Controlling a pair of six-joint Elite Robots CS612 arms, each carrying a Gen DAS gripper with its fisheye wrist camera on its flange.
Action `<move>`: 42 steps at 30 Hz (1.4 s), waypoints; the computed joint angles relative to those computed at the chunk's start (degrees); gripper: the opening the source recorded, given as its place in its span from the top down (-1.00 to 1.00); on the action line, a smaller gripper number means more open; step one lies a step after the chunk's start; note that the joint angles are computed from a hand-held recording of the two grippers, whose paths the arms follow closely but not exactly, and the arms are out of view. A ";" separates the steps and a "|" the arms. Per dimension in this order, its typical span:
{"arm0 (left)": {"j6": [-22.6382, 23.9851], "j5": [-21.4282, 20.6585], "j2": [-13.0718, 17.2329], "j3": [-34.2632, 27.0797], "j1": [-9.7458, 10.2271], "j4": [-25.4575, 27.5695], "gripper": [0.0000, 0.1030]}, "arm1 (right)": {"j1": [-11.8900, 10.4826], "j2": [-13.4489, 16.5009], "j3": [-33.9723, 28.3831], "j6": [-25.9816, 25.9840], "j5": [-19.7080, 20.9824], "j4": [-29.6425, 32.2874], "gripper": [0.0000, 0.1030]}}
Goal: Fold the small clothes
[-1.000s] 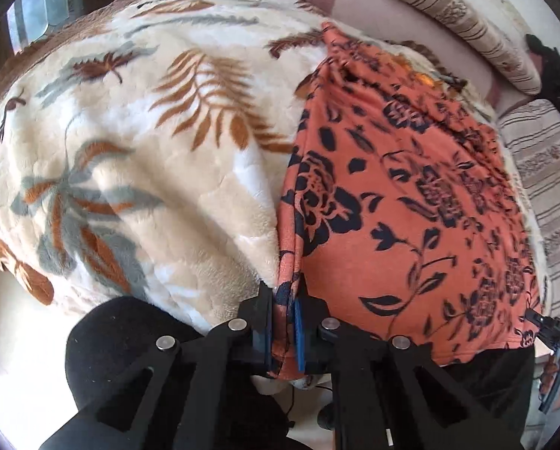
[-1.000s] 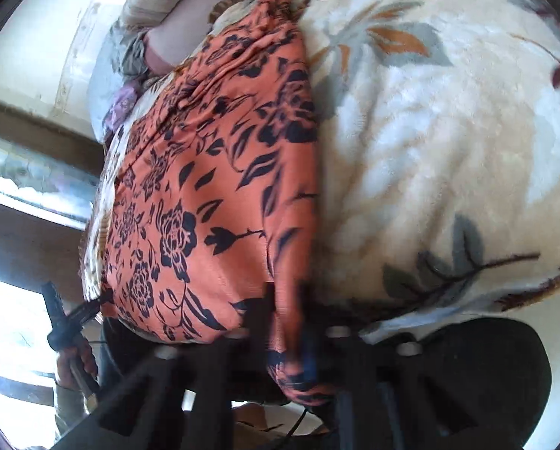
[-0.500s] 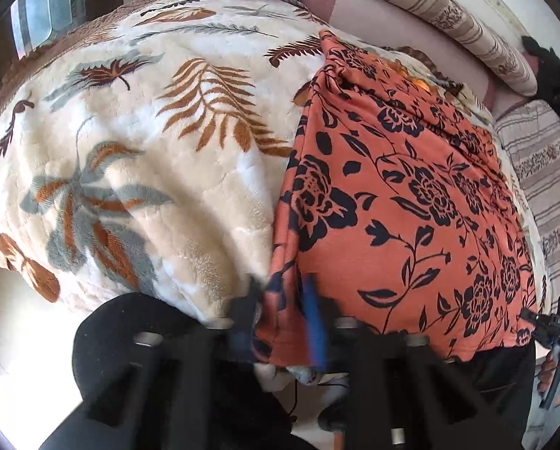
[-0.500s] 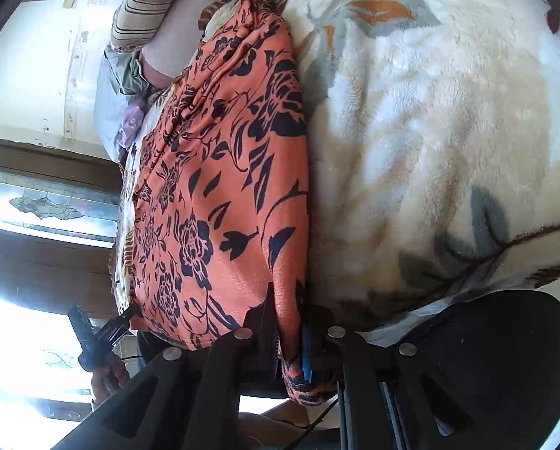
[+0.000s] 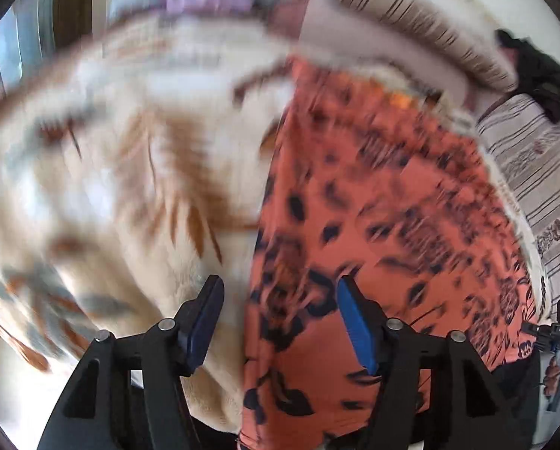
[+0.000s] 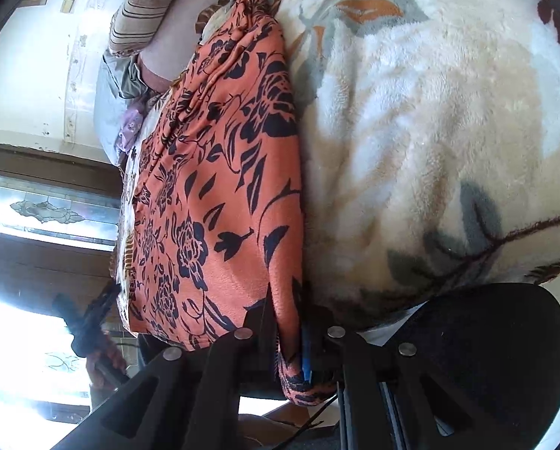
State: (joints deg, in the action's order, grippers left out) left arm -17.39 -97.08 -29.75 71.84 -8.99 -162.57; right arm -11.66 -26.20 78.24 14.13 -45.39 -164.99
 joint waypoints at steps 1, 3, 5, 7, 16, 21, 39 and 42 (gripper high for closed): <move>1.68 0.77 -0.56 0.87 -0.01 -0.42 0.03 | -0.02 0.02 0.03 0.00 0.12 -0.05 0.78; 2.39 1.52 -1.85 3.73 -0.04 -1.43 0.25 | -0.14 0.05 0.12 -0.07 0.35 -0.19 0.78; 0.73 -0.62 -2.70 5.75 0.47 -1.93 0.43 | -0.22 0.22 0.01 -0.06 0.84 -0.14 0.78; 0.96 -0.87 -3.25 6.87 0.51 -2.14 0.57 | -0.18 0.19 -0.15 -0.93 1.06 0.59 0.79; 0.09 -2.77 -2.95 6.10 0.44 -0.06 0.76 | 0.10 0.29 -1.57 -4.01 1.17 4.80 0.77; 2.39 -2.31 -3.55 6.00 0.17 1.82 0.86 | 0.61 -0.94 -0.53 -7.64 -0.80 4.22 0.84; 0.98 -13.05 -2.89 -2.36 2.28 -1.17 0.88 | -0.15 0.10 -5.73 0.72 9.63 -2.65 0.86; 1.82 -15.02 1.68 -14.66 2.62 1.05 0.88 | 0.04 3.70 -16.17 8.09 11.43 -7.53 0.86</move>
State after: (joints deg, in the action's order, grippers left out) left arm -15.57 -112.09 -28.07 57.19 -6.37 -161.52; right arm -11.62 -22.51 62.06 22.22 -33.96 -172.52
